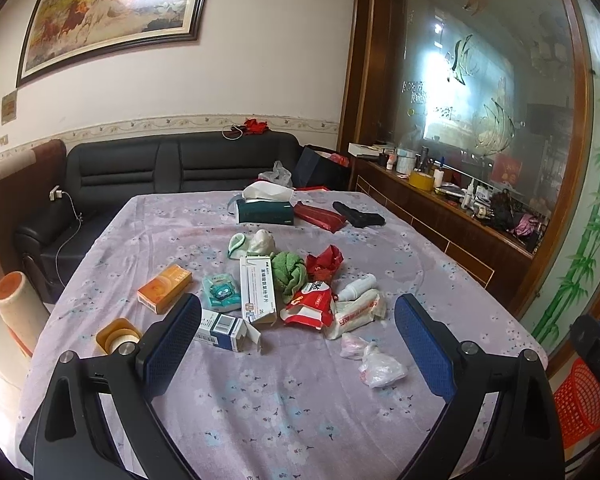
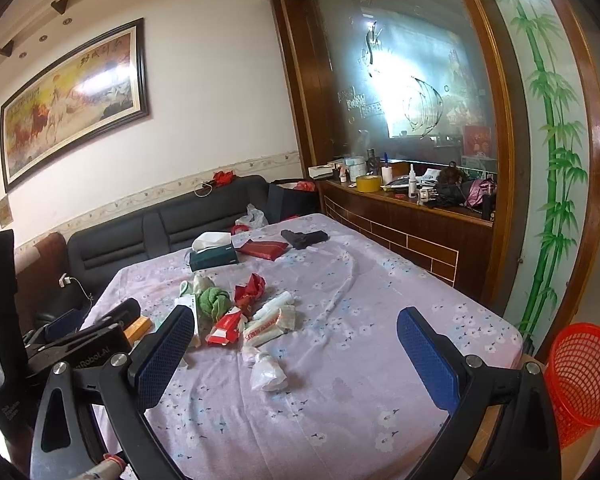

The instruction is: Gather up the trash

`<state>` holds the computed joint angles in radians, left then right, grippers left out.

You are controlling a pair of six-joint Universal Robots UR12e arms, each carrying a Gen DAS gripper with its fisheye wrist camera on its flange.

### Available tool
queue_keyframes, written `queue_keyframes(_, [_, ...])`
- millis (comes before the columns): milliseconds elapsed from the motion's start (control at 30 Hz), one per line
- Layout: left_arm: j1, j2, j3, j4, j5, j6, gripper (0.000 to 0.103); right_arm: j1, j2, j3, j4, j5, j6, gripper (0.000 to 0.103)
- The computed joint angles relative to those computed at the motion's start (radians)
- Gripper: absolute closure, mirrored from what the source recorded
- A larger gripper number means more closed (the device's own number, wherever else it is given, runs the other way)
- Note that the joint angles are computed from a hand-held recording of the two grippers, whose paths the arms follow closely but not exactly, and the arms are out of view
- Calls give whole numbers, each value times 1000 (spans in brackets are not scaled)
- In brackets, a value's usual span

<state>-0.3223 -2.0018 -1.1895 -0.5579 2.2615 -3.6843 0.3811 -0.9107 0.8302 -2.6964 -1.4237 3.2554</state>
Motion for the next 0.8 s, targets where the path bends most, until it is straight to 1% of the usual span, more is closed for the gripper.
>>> queue_keyframes(167, [2, 10, -17, 13, 19, -2, 7, 3, -5, 5, 2, 5, -9, 0])
queue_keyframes(200, [5, 13, -21, 12, 22, -1, 7, 5, -4, 3, 3, 0, -11, 1])
queue_keyframes(300, [13, 19, -29, -5, 27, -12, 7, 2, 6, -11, 10, 18, -10, 2])
queue_keyframes(433, [34, 35, -50, -38, 11, -59, 7, -1, 31, -48, 15, 38, -1, 3])
queue_keyframes(533, [47, 42, -66, -57, 10, -87, 7, -2, 55, -83, 31, 50, -20, 3])
queue_keyframes(567, [52, 42, -64, -81, 4, -92, 7, -3, 61, -94, 39, 51, -20, 3])
queue_keyframes(600, [59, 46, -70, -106, -8, -108, 7, -10, 74, -113, 51, 85, -5, 4])
queue_keyframes(667, [70, 52, -84, -113, -43, -120, 7, -16, 97, -145, 62, 124, 3, 5])
queue_keyframes(700, [80, 56, -90, -129, -69, -126, 7, -17, 113, -170, 83, 139, 5, 7])
queue_keyframes(733, [85, 57, -93, -136, -77, -135, 7, -19, 135, -202, 100, 162, -3, 8])
queue_keyframes(800, [99, 60, -102, -152, -103, -156, 7, -16, 162, -248, 145, 174, -11, 9])
